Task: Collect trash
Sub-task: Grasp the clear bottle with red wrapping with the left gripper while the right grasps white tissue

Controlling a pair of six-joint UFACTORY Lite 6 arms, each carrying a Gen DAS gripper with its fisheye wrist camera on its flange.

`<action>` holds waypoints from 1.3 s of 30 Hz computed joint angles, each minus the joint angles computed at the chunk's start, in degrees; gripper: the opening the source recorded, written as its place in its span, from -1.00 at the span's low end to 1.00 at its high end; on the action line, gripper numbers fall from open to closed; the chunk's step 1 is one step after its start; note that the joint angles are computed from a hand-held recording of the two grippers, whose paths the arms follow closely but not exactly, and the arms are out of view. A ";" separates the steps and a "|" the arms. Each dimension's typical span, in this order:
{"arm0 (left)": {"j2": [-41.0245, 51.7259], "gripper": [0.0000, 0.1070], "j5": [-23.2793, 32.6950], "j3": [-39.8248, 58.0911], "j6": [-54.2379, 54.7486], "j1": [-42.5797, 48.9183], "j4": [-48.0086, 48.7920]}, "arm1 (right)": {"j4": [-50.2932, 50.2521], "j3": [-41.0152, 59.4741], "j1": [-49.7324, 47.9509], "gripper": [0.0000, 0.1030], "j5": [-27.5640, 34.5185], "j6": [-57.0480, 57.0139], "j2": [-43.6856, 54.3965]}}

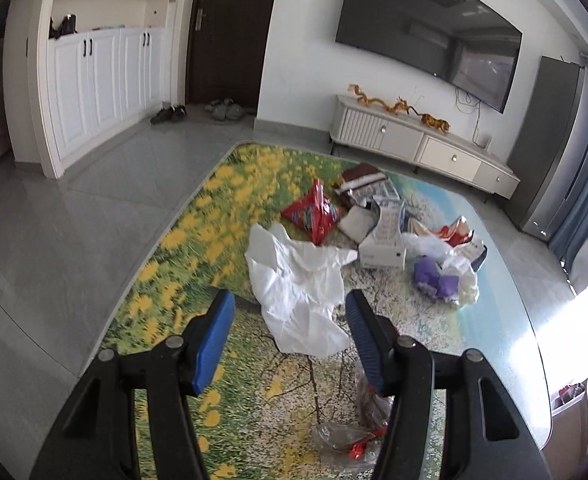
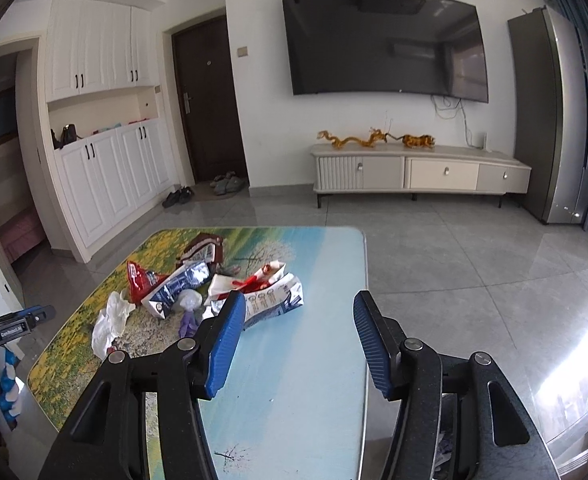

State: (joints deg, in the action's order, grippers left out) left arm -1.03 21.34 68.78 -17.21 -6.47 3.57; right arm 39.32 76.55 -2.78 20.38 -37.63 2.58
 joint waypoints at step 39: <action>0.77 -0.79 -4.96 -10.89 24.40 -11.84 -23.10 | 5.32 33.16 12.07 -0.88 12.56 -2.61 40.80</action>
State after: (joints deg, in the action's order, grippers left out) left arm -0.27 16.38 57.89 7.20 -18.31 -19.52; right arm 44.64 109.72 9.28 32.94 -40.24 43.38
